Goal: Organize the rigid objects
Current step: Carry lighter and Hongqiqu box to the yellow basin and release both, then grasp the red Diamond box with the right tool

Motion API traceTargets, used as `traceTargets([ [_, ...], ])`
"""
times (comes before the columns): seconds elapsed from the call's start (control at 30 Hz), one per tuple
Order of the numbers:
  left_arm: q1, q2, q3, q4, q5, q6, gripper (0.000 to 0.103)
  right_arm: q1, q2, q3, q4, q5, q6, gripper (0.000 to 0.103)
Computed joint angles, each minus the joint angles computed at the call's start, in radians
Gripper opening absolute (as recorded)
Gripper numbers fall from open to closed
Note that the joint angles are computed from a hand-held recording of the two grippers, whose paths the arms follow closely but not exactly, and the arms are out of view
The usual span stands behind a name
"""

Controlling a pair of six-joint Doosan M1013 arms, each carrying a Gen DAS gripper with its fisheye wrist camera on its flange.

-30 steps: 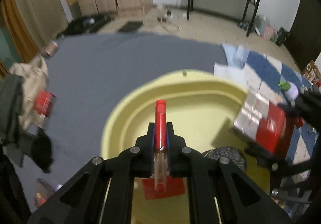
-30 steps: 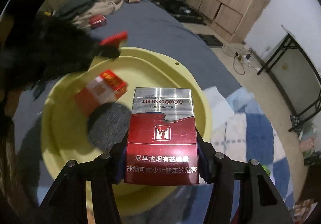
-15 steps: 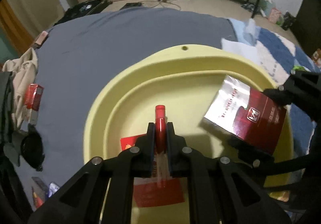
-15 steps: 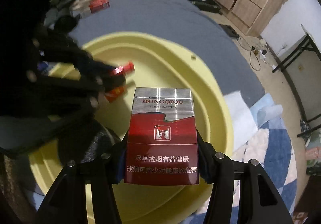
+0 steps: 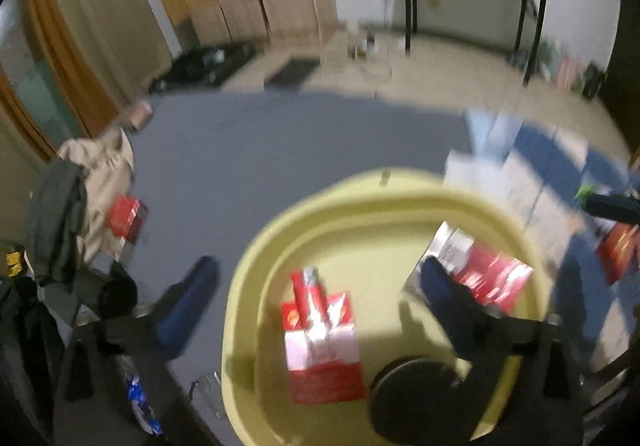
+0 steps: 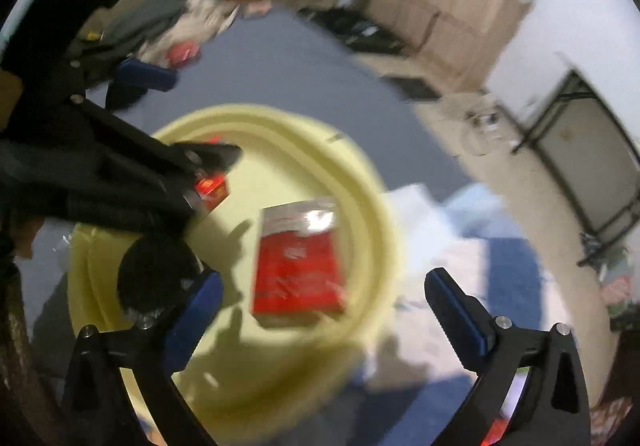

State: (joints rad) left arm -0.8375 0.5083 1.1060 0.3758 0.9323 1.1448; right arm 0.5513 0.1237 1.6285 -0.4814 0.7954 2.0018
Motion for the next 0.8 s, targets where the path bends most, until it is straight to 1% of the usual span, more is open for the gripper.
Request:
traceTargets([
  [0.03, 0.000, -0.007, 0.004, -0.021, -0.030, 0.009, 0.103, 0.001, -0.033, 0.026, -0.048, -0.001, 0.071, 0.103],
  [0.07, -0.001, -0.017, 0.013, -0.077, -0.082, 0.046, 0.103, 0.000, -0.073, 0.056, -0.101, 0.013, 0.162, 0.103],
  [0.1, -0.005, -0.018, 0.012, -0.107, -0.102, 0.076, 0.103, -0.002, -0.115, 0.087, -0.156, 0.044, 0.265, 0.103],
  [0.13, -0.013, -0.014, 0.005, -0.124, -0.107, 0.105, 0.103, 0.000, -0.141, 0.107, -0.195, 0.066, 0.329, 0.103],
  [0.2, -0.040, -0.001, -0.017, -0.131, -0.105, 0.167, 0.103, 0.010, -0.220, 0.172, -0.329, 0.151, 0.527, 0.103],
  [0.23, -0.054, 0.006, -0.028, -0.156, -0.111, 0.215, 0.103, 0.010, -0.269, 0.214, -0.391, 0.200, 0.638, 0.103],
  [0.27, -0.063, 0.011, -0.035, -0.184, -0.117, 0.249, 0.103, 0.009, -0.299, 0.241, -0.417, 0.221, 0.697, 0.103],
  [0.3, -0.074, 0.020, -0.048, -0.247, -0.128, 0.319, 0.103, 0.009, -0.339, 0.279, -0.451, 0.238, 0.775, 0.103],
  [0.33, -0.082, 0.029, -0.063, -0.276, -0.127, 0.358, 0.103, 0.005, -0.386, 0.327, -0.500, 0.253, 0.876, 0.103],
  [0.37, -0.091, 0.038, -0.076, -0.287, -0.122, 0.381, 0.103, -0.003, -0.406, 0.349, -0.528, 0.272, 0.923, 0.103],
  [0.43, -0.116, 0.051, -0.092, -0.319, -0.129, 0.444, 0.103, -0.053, -0.431, 0.363, -0.480, 0.304, 0.918, 0.103],
  [0.53, -0.141, 0.070, -0.109, -0.460, -0.129, 0.610, 0.103, -0.082, -0.460, 0.388, -0.471, 0.261, 0.928, 0.103],
  [0.6, -0.149, 0.088, -0.114, -0.596, -0.142, 0.757, 0.103, -0.095, -0.467, 0.398, -0.461, 0.250, 0.909, 0.103],
  [0.67, -0.156, 0.105, -0.117, -0.655, -0.156, 0.824, 0.103, -0.147, -0.474, 0.411, -0.387, 0.217, 0.847, 0.103],
  [0.73, -0.165, 0.122, -0.125, -0.641, -0.152, 0.817, 0.103, -0.200, -0.466, 0.416, -0.306, 0.184, 0.777, 0.103],
  [0.77, -0.172, 0.131, -0.130, -0.610, -0.149, 0.805, 0.103, -0.228, -0.462, 0.415, -0.263, 0.189, 0.747, 0.103],
  [0.8, -0.177, 0.139, -0.133, -0.589, -0.149, 0.805, 0.103, -0.267, -0.452, 0.414, -0.223, 0.197, 0.721, 0.103],
])
